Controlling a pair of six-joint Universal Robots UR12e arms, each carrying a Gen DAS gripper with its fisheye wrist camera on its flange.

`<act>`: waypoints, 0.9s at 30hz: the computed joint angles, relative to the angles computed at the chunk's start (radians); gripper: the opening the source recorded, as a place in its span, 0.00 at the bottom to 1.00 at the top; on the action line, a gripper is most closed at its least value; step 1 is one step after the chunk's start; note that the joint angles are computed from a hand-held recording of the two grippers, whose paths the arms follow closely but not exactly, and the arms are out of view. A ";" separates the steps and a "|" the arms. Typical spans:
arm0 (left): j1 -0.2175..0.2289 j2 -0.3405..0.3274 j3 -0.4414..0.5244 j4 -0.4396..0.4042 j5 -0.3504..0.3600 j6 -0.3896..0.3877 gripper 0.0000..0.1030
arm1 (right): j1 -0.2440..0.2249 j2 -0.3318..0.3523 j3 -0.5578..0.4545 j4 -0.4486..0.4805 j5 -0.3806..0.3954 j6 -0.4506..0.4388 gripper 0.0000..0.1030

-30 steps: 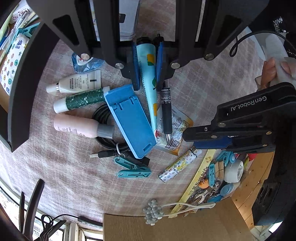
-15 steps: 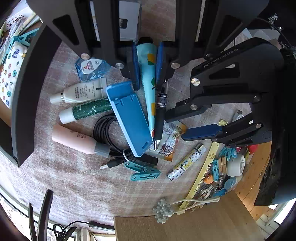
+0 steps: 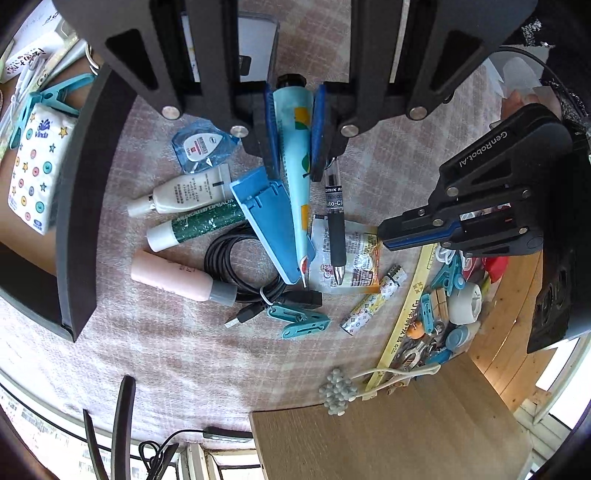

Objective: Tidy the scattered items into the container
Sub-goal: 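Carry the orange-print tube into the black tray and open the right tool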

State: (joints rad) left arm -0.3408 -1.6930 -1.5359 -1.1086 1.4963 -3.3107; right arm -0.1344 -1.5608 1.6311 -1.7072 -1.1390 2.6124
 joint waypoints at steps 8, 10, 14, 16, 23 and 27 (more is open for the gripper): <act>0.016 0.042 -0.013 0.035 0.005 -0.029 0.01 | -0.033 -0.026 0.012 -0.022 0.041 0.039 0.15; 0.020 0.055 -0.014 0.042 -0.002 -0.028 0.00 | -0.042 -0.033 0.015 -0.035 0.048 0.054 0.15; 0.014 0.056 0.003 0.061 -0.028 -0.022 0.00 | -0.075 -0.050 0.019 -0.057 0.070 0.087 0.15; 0.010 0.044 0.019 0.070 -0.060 -0.027 0.00 | -0.095 -0.059 0.022 -0.076 0.071 0.107 0.15; -0.043 -0.008 0.101 0.088 -0.116 0.020 0.00 | -0.187 -0.091 0.036 -0.136 0.054 0.180 0.15; -0.082 -0.063 0.174 0.087 -0.156 0.061 0.00 | -0.243 -0.107 0.045 -0.165 0.040 0.218 0.15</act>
